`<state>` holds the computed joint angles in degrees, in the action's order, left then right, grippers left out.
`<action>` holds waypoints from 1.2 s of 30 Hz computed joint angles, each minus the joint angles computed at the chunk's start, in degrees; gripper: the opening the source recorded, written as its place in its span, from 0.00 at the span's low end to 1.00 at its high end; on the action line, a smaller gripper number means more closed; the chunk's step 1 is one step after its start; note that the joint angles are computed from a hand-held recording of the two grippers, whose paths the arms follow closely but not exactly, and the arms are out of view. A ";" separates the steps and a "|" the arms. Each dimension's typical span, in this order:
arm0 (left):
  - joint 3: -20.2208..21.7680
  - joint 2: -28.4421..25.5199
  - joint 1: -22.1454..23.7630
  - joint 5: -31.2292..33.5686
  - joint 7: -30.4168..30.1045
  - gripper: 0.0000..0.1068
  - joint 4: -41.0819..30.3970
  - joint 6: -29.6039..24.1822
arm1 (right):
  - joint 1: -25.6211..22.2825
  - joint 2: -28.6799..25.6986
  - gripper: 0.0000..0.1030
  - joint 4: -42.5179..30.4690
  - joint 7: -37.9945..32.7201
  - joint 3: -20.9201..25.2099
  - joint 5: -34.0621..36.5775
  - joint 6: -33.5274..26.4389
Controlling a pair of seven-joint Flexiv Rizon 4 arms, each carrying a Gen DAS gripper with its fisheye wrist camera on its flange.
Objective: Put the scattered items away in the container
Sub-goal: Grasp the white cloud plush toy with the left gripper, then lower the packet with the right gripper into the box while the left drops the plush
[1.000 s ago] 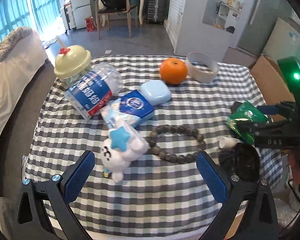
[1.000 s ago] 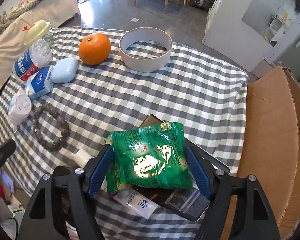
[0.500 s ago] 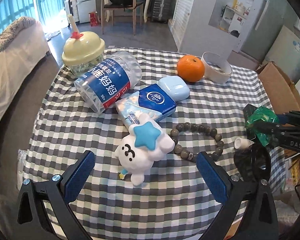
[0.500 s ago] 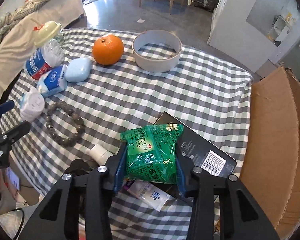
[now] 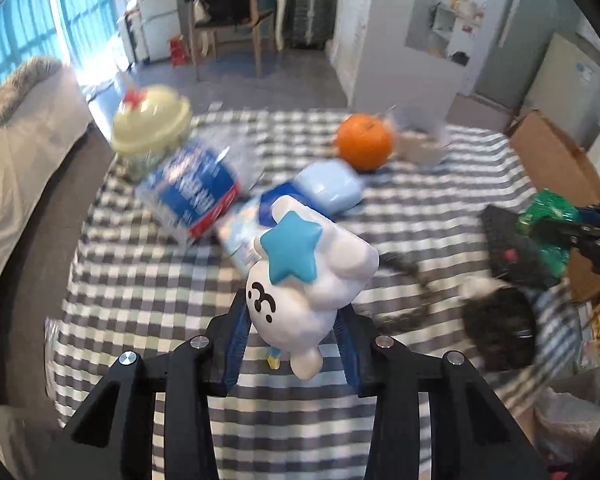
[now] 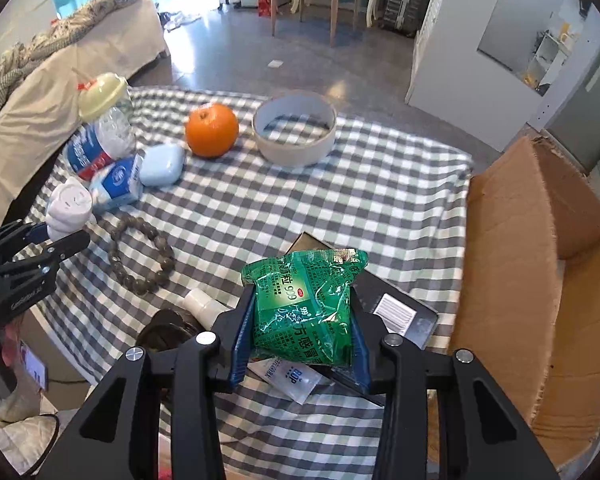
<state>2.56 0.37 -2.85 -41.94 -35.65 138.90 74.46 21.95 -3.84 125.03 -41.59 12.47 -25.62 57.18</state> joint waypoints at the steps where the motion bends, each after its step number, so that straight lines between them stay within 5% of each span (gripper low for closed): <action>1: -0.24 1.36 -0.53 -1.14 1.19 0.38 0.17 -0.44 | -0.17 0.98 0.39 0.46 0.52 -0.04 -0.42 0.29; 8: -2.24 7.76 -9.51 -7.33 7.61 0.38 -2.40 -1.29 | -3.98 11.73 0.39 4.84 6.88 0.85 -8.00 -0.60; 15: -6.22 6.13 -18.98 -11.36 9.59 0.38 -8.04 -2.23 | -10.98 23.63 0.39 9.20 10.13 2.45 -12.42 -6.43; 24: -13.53 -4.73 -24.26 -5.78 2.77 0.38 -16.30 -0.73 | -18.32 29.07 0.40 15.60 7.62 -1.58 -6.18 -8.63; 27: -13.71 -9.72 -23.91 4.99 -7.03 0.38 -20.39 -1.56 | -19.82 27.33 0.40 17.34 5.22 -3.71 -2.30 -6.40; 30: -14.81 -12.88 -23.15 9.25 -11.69 0.41 -22.28 -0.25 | -21.27 25.94 0.40 18.78 3.58 -4.44 0.24 -4.08; 33: -14.34 -14.72 -23.41 15.40 -17.01 0.78 -23.41 2.26 | -22.25 24.63 0.43 19.49 2.05 -4.81 2.00 -2.20; 35: -13.99 -14.43 -23.02 18.58 -19.95 0.88 -22.45 5.11 | -23.14 24.03 0.49 19.82 2.05 -4.47 1.65 -1.40; 36: -14.55 -14.34 -22.30 18.98 -20.33 0.89 -22.34 5.57 | -23.36 23.93 0.61 20.01 1.96 -4.36 1.70 -1.16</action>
